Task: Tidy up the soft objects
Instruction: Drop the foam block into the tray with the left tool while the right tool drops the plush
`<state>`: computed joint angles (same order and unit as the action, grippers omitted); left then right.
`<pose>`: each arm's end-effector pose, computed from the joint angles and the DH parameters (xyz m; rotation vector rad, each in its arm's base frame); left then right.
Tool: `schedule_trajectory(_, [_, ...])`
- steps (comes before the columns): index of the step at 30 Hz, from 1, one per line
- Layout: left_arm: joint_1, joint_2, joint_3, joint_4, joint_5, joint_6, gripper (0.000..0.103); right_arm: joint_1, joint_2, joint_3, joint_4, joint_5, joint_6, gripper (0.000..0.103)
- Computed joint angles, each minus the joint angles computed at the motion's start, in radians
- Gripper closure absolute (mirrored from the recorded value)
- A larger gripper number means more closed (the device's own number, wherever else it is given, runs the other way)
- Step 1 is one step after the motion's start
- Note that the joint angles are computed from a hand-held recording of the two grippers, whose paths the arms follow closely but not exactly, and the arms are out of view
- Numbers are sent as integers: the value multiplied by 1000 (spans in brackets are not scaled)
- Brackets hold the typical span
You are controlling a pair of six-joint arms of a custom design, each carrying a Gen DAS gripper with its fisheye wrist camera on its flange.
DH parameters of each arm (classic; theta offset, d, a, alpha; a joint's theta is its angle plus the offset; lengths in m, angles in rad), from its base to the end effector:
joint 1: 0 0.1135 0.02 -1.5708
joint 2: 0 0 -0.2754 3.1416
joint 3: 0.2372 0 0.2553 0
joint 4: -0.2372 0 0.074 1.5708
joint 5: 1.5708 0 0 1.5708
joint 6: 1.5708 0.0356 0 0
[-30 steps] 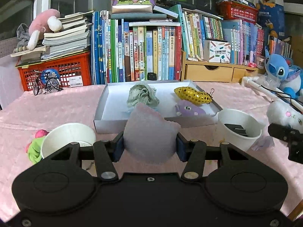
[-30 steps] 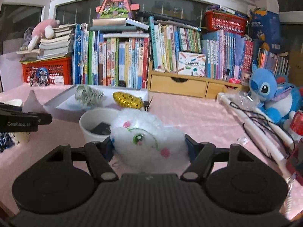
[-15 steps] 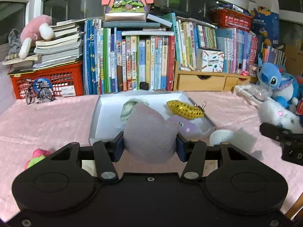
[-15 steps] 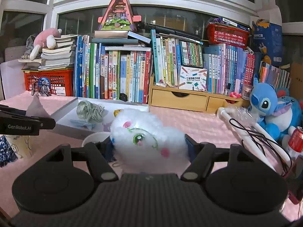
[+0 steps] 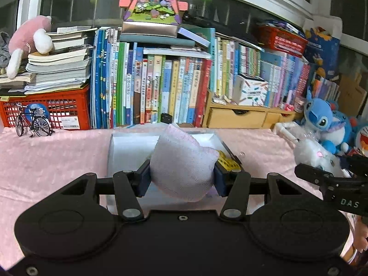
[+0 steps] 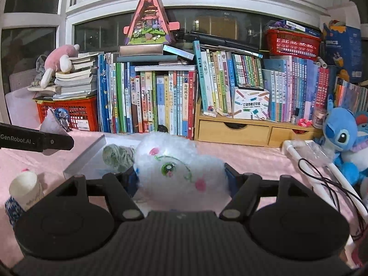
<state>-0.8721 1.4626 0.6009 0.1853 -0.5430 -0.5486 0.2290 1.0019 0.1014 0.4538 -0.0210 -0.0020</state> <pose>0.1934 -0.2017 0.1726 0.0622 2.1433 -0.2162 0.1670 0.0397 0.1410 -0.2462 2.0062 0.1653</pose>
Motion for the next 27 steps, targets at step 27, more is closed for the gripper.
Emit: schedule_trajectory(27, [481,532,545,-300,432,131,51,90,868,833,-314,-97,277,29])
